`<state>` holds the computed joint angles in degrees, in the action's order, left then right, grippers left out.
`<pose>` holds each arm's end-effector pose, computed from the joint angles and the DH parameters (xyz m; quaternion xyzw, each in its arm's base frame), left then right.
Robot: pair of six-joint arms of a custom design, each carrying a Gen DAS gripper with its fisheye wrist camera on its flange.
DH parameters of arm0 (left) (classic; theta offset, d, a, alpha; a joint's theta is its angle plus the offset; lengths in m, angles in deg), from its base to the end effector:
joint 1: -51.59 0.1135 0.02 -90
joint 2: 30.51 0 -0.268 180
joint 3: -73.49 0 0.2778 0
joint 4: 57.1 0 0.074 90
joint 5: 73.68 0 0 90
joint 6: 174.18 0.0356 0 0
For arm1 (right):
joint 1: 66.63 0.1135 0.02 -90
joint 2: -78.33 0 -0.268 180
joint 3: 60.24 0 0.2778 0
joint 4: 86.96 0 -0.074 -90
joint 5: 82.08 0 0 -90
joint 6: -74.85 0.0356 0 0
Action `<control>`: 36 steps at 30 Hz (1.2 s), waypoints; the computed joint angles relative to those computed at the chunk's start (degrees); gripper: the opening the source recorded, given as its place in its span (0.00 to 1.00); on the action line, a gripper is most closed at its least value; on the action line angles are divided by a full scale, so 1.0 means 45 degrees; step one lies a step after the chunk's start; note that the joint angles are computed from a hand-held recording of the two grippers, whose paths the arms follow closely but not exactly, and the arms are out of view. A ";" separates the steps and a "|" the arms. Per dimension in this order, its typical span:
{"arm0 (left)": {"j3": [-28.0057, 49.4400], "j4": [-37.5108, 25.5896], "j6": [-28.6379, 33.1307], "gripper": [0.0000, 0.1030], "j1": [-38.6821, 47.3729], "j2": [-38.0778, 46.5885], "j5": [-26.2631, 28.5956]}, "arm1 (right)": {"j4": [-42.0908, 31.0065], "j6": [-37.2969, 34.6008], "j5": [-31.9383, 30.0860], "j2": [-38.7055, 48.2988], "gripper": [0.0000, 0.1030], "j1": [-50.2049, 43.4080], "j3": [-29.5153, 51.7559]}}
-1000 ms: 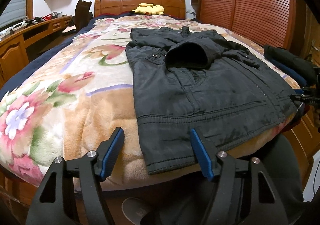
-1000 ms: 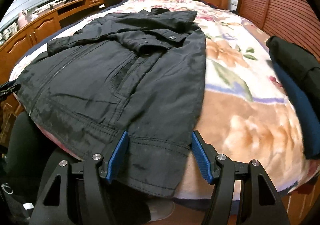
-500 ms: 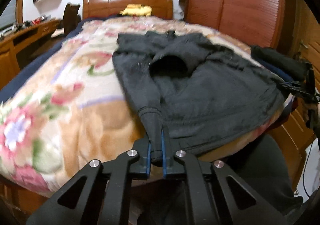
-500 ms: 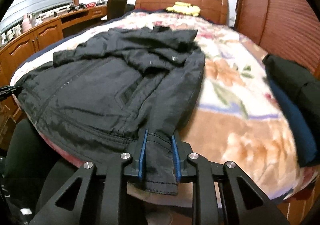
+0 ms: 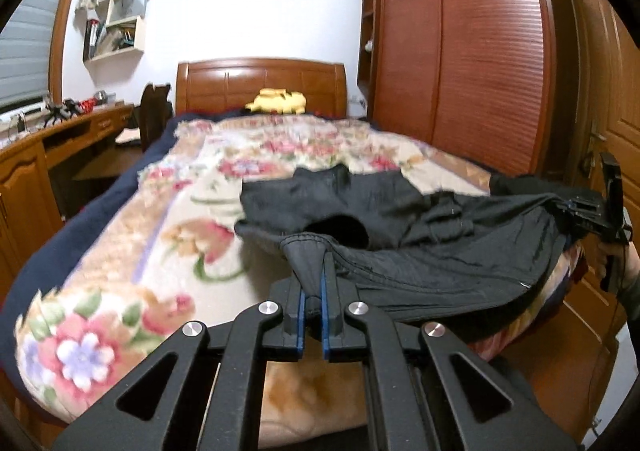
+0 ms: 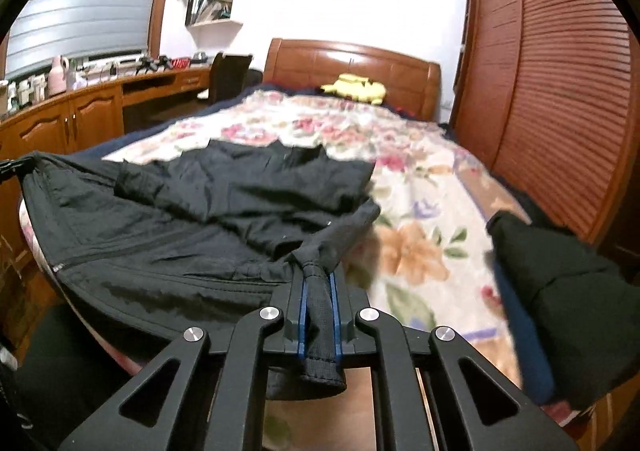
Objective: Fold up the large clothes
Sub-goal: 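Lift the hem with both tools and carry it over toward the collar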
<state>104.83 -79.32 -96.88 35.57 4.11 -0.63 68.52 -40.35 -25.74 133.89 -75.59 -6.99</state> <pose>0.1704 -0.0381 0.2033 -0.0544 0.8384 -0.0102 0.5422 0.2386 -0.0177 0.2766 -0.2653 0.7858 0.0885 0.5517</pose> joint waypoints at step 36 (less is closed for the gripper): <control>0.1912 -0.1533 0.0906 0.06 0.0516 -0.0606 -0.0436 | 0.0337 0.0945 -0.5119 -0.2611 0.08 -0.3716 -0.0713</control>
<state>113.43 -86.22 -92.81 37.89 1.38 -2.60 70.04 -36.10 -48.78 122.14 -92.31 -10.20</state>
